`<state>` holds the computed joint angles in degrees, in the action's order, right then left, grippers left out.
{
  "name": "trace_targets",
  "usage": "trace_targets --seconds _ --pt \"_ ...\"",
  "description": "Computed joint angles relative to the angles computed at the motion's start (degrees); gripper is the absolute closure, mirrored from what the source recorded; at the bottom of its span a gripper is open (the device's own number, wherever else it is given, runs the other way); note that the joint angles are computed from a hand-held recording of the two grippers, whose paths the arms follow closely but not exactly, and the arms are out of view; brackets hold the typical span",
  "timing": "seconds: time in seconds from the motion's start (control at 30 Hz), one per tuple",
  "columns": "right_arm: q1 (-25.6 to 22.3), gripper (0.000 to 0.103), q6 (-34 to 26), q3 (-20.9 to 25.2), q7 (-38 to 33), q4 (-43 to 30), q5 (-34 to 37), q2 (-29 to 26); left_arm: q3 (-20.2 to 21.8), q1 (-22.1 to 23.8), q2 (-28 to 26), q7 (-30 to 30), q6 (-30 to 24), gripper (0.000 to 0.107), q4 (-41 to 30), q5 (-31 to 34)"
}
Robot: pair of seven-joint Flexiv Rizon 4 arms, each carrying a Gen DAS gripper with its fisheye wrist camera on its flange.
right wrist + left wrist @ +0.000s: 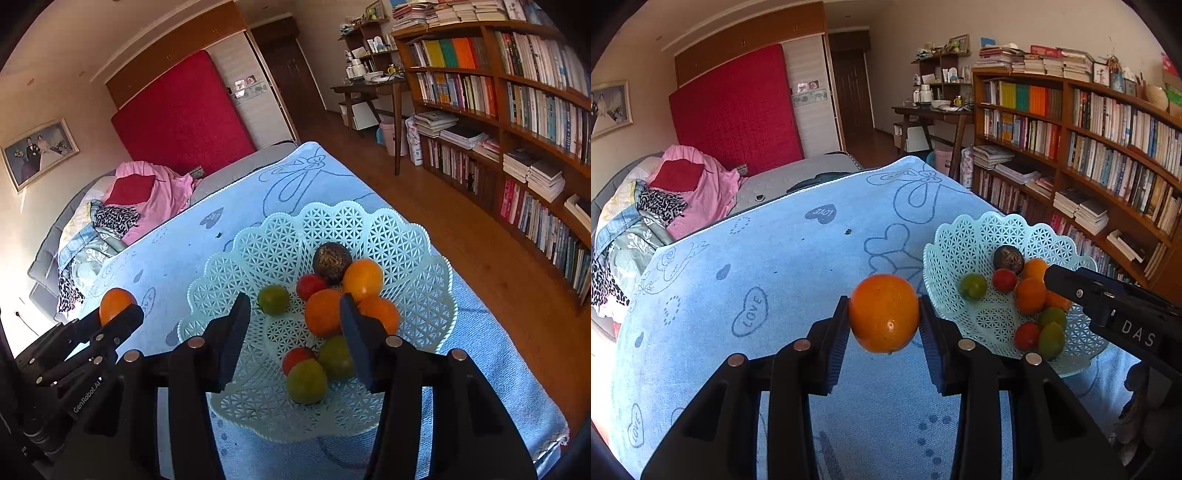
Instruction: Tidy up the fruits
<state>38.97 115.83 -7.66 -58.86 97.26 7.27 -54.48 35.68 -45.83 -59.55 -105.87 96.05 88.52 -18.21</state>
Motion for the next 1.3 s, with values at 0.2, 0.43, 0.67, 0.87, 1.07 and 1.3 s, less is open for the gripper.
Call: trace_targets --seconds 0.2,0.43,0.67,0.87,1.07,1.3 --pt "-0.19 0.049 -0.27 -0.85 1.83 0.10 2.18 0.15 -8.49 5.46 1.60 3.92 0.86 0.070 -2.12 2.44" --pt "-0.53 0.043 0.56 -0.94 2.80 0.75 2.81 0.54 -17.32 10.79 2.36 8.72 1.36 0.069 -3.88 4.11" --pt "-0.70 0.031 1.13 -0.99 2.97 1.06 3.50 0.66 -16.06 9.39 1.90 9.50 3.41 0.040 -3.51 2.07" --pt "-0.96 0.025 1.14 -0.74 3.51 1.45 3.98 1.10 -8.81 4.13 0.26 8.55 3.62 0.017 -2.58 -2.78" --pt "-1.15 0.018 1.42 -0.24 3.38 1.97 3.40 1.55 -0.60 -1.36 -2.20 6.13 0.47 0.014 -2.88 -4.57" --pt "-0.49 0.012 1.94 -0.84 2.81 3.00 4.32 2.28 5.09 -4.94 -3.48 2.43 -0.13 0.012 -2.15 -3.22"
